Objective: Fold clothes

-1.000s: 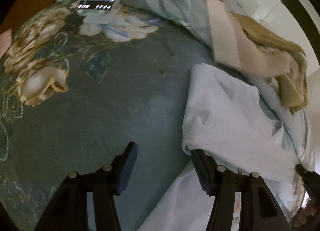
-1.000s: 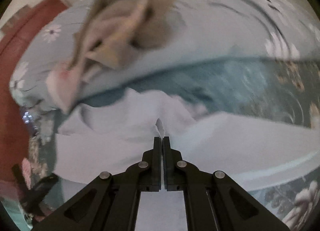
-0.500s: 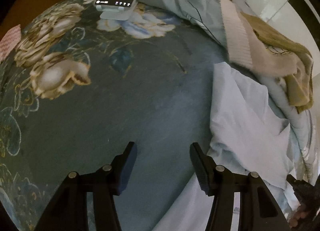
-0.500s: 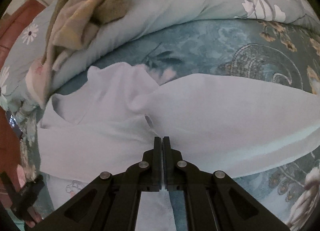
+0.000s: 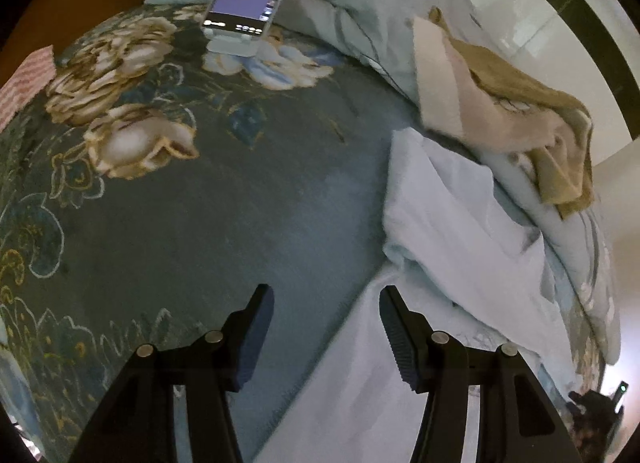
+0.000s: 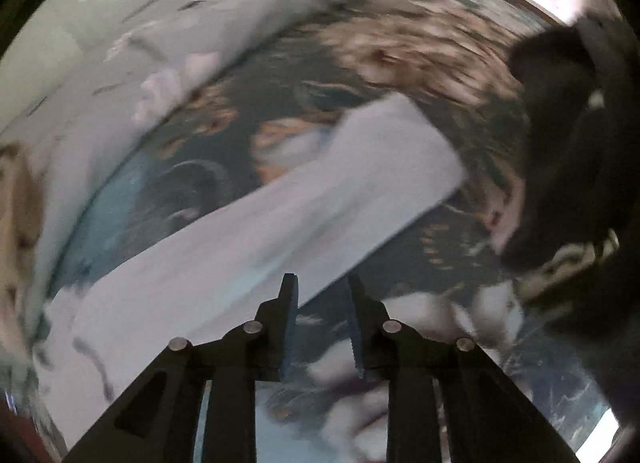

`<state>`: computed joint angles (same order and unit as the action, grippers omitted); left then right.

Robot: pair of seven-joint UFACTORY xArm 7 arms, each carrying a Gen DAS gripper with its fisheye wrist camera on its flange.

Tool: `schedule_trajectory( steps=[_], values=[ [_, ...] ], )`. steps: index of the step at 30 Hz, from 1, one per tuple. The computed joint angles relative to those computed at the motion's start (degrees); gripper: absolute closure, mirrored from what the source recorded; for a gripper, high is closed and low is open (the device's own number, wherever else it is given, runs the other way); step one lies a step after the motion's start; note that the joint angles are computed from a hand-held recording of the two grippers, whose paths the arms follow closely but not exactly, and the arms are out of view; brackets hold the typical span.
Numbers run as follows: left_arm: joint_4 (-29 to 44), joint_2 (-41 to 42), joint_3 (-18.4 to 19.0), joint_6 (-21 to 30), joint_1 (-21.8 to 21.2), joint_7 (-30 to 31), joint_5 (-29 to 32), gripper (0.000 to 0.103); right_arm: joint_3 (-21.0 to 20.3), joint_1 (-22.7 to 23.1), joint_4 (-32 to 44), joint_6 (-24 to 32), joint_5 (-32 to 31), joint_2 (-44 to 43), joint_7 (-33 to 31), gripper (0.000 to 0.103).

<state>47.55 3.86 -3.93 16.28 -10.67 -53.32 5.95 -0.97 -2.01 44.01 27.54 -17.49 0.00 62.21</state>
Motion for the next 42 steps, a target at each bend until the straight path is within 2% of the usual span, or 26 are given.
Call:
schedule_trajectory(
  steps=[2,7,8,9,10,12,16,18,21,24,28,34,42],
  values=[
    [-0.11,-0.68,-0.19,0.60,-0.23,0.22,0.36,0.044,-0.33,-0.28,0.14,-0.95,1.68,1.03,-0.05,0.072],
    [-1.38,-2.55,-0.32,0.82,0.05,-0.72,1.22,0.044,-1.07,-0.23,0.89,-2.18,1.82,2.67,1.71,0.073],
    [-1.66,-2.77,-0.34,0.70,0.18,-0.86,1.29,0.044,-1.22,-0.22,0.79,-2.82,1.57,2.78,2.26,0.077],
    [-1.94,-2.93,-0.38,0.51,0.32,-0.80,1.12,0.044,-1.36,-0.27,0.63,-3.64,1.48,2.79,2.51,0.095],
    [-2.22,-3.08,-0.42,0.33,0.45,-0.53,0.74,0.044,-1.46,-0.38,0.38,-4.66,1.72,2.67,2.17,0.099],
    [-2.73,-3.31,-0.47,0.04,0.69,-0.32,0.28,0.044,-1.60,-0.37,0.26,-5.91,0.63,2.03,2.29,0.100],
    [-3.62,-3.93,-0.47,-0.76,1.12,-0.93,0.64,0.044,-0.35,0.49,2.49,-5.02,-11.29,-0.81,9.27,0.100],
    [-3.69,-3.95,-0.50,-1.14,1.33,-1.06,0.66,0.044,1.58,1.52,5.76,-4.51,-18.06,-1.58,10.20,0.100],
    [-3.50,-3.81,-0.53,-1.40,1.48,-0.85,0.39,0.044,4.79,5.10,13.50,-5.38,-25.45,0.65,7.83,0.100],
    [-3.50,-3.96,-0.53,-1.72,1.59,-0.71,0.38,0.044,6.49,10.36,21.43,-6.37,-29.85,5.52,4.40,0.100],
    [-3.51,-4.17,-0.47,-1.55,1.79,-0.67,0.51,0.044,9.25,16.38,28.62,-6.09,-25.14,13.98,-5.06,0.100],
    [-3.58,-4.34,-0.31,-1.04,2.22,0.03,0.39,0.044,13.25,22.71,39.66,-0.05,-15.11,29.40,-18.11,0.100],
    [-2.17,-2.58,-0.45,-1.05,2.01,2.45,-1.64,0.044,12.23,24.55,37.41,0.77,-5.42,31.24,-26.73,0.098]
  ],
)
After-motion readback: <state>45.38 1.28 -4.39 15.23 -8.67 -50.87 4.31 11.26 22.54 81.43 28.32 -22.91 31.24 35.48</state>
